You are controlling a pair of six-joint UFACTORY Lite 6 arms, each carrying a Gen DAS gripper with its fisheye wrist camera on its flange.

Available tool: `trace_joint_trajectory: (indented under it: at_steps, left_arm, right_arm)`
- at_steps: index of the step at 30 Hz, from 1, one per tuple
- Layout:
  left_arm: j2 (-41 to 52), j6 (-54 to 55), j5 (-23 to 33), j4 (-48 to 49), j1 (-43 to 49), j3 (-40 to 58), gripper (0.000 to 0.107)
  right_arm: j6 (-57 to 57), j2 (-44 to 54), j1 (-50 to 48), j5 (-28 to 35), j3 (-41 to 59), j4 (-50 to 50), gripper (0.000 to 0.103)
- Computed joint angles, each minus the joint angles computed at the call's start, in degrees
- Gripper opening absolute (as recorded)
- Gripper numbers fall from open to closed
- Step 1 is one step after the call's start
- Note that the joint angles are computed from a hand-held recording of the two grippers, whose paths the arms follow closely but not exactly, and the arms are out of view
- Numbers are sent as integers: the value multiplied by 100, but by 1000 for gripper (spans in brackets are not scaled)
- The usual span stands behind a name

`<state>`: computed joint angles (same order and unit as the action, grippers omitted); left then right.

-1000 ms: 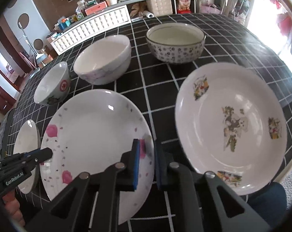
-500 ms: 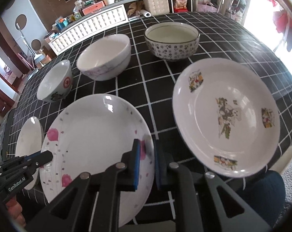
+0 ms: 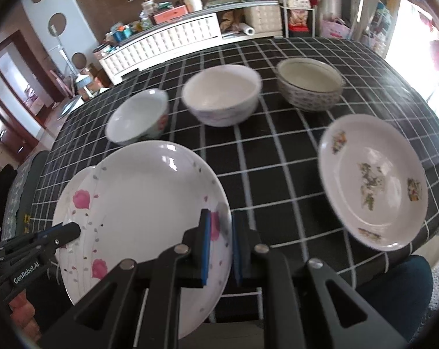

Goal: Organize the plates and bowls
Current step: 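Lower the pink-flowered plate onto the plain white plate and open grippers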

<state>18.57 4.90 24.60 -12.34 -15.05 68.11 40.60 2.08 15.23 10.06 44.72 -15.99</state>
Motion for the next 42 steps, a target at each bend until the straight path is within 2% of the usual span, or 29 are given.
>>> trace_joint_trajectory:
  at_steps: [12,21,25,42]
  left_arm:
    - [-498,1082,113,-507,1326,-710,10]
    - [-583,1678,40,-760,1979,-937,10]
    - [-466,1879,50,-901,2140,-839,10]
    - [664,1852,249,-806,2235,322,10]
  right_arm:
    - [1961,1005,1226,192,981,-1399,17]
    - [1721,1947,1697,401,1845,-1029,17]
    - [1920,2239,1812,536,2176,-1220,17]
    - [837,3175,1681,897,3281,-289,17]
